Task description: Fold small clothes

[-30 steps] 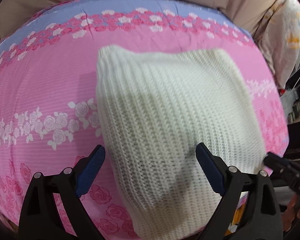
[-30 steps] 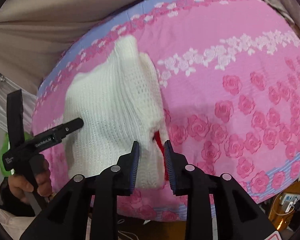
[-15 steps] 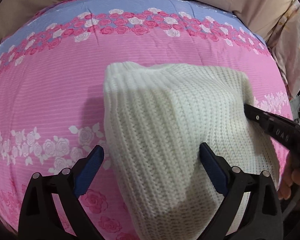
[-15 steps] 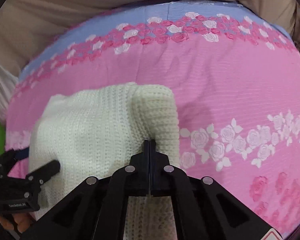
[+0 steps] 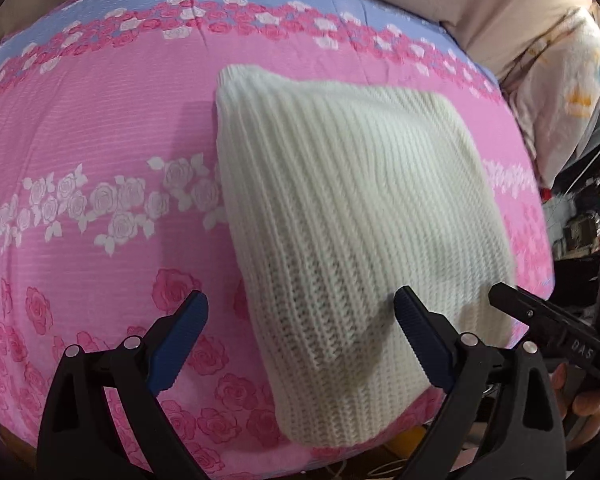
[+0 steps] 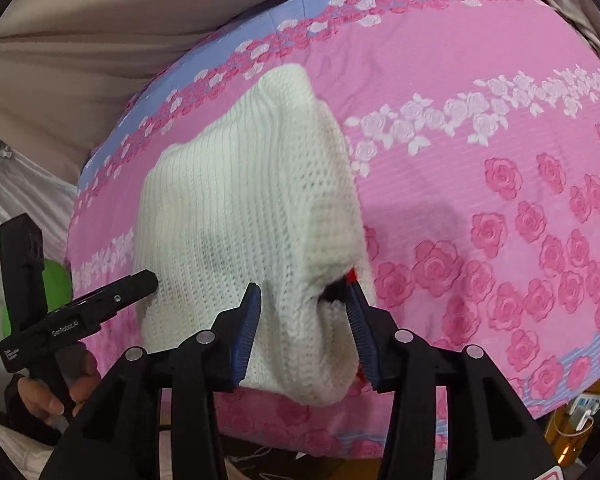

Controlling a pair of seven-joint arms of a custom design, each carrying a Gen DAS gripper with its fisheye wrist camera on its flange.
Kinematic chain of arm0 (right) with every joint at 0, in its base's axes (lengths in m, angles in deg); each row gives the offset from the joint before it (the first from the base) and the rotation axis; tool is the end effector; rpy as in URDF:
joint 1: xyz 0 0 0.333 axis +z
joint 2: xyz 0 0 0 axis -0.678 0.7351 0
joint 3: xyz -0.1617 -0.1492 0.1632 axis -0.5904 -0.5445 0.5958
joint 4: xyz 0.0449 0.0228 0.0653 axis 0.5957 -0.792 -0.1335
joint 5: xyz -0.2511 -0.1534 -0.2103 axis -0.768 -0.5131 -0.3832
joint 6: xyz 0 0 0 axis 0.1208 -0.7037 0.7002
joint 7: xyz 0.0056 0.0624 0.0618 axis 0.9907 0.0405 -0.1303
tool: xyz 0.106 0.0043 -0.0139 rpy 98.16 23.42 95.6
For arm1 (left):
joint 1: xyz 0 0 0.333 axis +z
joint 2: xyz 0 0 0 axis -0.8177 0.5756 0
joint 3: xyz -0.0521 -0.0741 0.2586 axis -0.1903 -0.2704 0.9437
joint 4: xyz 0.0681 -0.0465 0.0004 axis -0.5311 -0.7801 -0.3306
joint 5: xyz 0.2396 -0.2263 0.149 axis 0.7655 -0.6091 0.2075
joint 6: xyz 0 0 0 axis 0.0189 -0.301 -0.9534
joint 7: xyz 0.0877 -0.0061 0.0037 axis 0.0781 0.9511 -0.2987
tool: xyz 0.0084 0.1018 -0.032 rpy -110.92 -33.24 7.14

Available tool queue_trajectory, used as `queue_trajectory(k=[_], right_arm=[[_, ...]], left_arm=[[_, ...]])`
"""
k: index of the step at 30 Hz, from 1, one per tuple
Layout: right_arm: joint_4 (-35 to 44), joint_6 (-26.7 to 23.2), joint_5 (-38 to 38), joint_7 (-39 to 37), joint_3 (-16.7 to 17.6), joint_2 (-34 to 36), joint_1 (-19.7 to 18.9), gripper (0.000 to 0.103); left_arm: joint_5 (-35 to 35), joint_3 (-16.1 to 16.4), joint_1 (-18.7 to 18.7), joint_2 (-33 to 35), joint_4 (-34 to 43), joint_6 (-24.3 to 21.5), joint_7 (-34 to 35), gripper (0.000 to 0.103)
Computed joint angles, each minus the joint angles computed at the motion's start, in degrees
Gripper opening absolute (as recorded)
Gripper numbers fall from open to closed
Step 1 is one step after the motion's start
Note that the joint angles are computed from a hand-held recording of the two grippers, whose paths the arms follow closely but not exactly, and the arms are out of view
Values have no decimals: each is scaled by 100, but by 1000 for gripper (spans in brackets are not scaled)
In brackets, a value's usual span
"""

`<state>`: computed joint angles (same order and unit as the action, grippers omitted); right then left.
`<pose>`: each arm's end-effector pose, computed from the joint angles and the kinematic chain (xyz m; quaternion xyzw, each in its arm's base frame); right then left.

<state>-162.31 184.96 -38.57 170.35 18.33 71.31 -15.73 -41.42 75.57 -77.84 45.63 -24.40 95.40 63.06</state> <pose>0.5154 0.3600 0.3953 -0.7462 0.6229 0.0697 0.2243 0.5220 -0.3765 0.3284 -0.7684 0.6080 -0.1971 0.0323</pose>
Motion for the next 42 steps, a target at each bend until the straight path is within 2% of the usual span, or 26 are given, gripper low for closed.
queue_trajectory(k=[1,3,7,10,13,14,16,17,18,20,22,24,28,32,35,36,38,40,42], right_arm=[[63,-46,-130,77,-18,83,67,39],[118,-86,-177,162,-25,134,94,11],[-257,329,25,201,-31,-254,8,9],[-271,71,13,144,-65,-44,-79,8],[-439,250,755,-350,139,33,-340,9],[-433,204,843,-362,134,-29,-362,12],[-463,228,427,-92,-25,-250,-211,29],[-489,277,168,37,-91,-335,-137,42],[-517,375,-49,105,-132,-420,-88,52],[-486,527,-173,90,-135,-435,-93,63],[-304,626,-253,85,-148,-260,-110,68],[83,516,-298,75,-160,105,-139,73],[986,48,199,-422,56,941,-421,73],[1750,-317,556,-673,167,1610,-486,76],[1968,-237,909,-865,303,1874,-551,80],[1991,-179,1121,-958,391,1946,-616,85],[1947,16,1422,-1101,484,1973,-671,87],[2112,-92,1615,-1149,549,2083,-712,79],[2306,-248,1750,-1145,577,2199,-723,58]], left_arm=[[80,32,-66,83,133,-176,10,92],[96,38,-91,199,288,-360,42,92],[-166,-58,46,302,296,-379,111,93],[-286,-80,50,441,413,-407,157,93],[-64,52,-143,492,636,-657,83,93],[24,82,-174,412,582,-589,48,92],[78,80,-147,203,350,-248,-46,92],[84,80,-120,105,213,-61,-104,92],[80,84,-73,-26,17,243,-191,92],[22,63,32,-154,-225,648,-259,92],[-112,42,160,-131,-316,977,-308,92],[-338,-59,334,33,-260,1140,-205,92],[-581,-77,450,419,-66,1217,-161,92],[-860,-216,632,697,20,1512,-12,97],[-829,-136,553,848,174,1590,24,98],[-814,-124,541,868,214,1575,41,98],[-935,-370,738,1015,403,1508,358,98],[-1224,-740,1024,1184,593,1437,761,93],[-1336,-704,977,1168,687,1270,820,82]])
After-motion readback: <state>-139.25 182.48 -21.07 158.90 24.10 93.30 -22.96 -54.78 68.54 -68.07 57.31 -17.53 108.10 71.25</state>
